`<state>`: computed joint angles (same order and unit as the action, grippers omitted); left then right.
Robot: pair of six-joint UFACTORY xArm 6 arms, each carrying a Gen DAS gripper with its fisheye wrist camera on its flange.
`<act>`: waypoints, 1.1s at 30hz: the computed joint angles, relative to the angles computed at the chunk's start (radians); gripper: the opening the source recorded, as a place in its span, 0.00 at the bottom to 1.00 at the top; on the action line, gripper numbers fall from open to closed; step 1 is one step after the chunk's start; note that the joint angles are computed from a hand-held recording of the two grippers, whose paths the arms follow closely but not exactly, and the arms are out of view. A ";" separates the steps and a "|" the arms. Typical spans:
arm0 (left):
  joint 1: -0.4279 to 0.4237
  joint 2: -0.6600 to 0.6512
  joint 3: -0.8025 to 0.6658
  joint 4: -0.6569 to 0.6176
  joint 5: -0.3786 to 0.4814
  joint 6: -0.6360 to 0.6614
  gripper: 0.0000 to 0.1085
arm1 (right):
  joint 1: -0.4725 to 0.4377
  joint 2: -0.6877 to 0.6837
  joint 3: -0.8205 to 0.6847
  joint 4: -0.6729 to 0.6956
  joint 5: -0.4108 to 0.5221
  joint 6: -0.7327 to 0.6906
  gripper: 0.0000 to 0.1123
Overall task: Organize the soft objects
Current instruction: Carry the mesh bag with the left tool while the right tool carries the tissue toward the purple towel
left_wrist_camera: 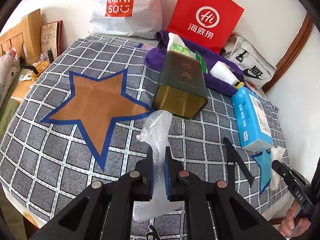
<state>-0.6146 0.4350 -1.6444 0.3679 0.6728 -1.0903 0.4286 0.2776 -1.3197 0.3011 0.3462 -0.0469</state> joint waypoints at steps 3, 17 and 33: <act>0.004 -0.004 -0.014 0.006 0.002 0.005 0.08 | -0.003 -0.003 -0.020 -0.011 0.014 0.005 0.09; 0.015 0.059 -0.202 -0.003 0.074 0.061 0.08 | -0.030 0.038 -0.185 -0.036 0.070 -0.010 0.09; 0.028 0.235 -0.562 -0.020 0.222 0.152 0.08 | -0.062 0.152 -0.414 -0.039 0.128 -0.027 0.09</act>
<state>-0.5865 0.6695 -2.2066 0.3478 0.8946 -0.9382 0.3670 0.4298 -1.7337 0.2617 0.4746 -0.0734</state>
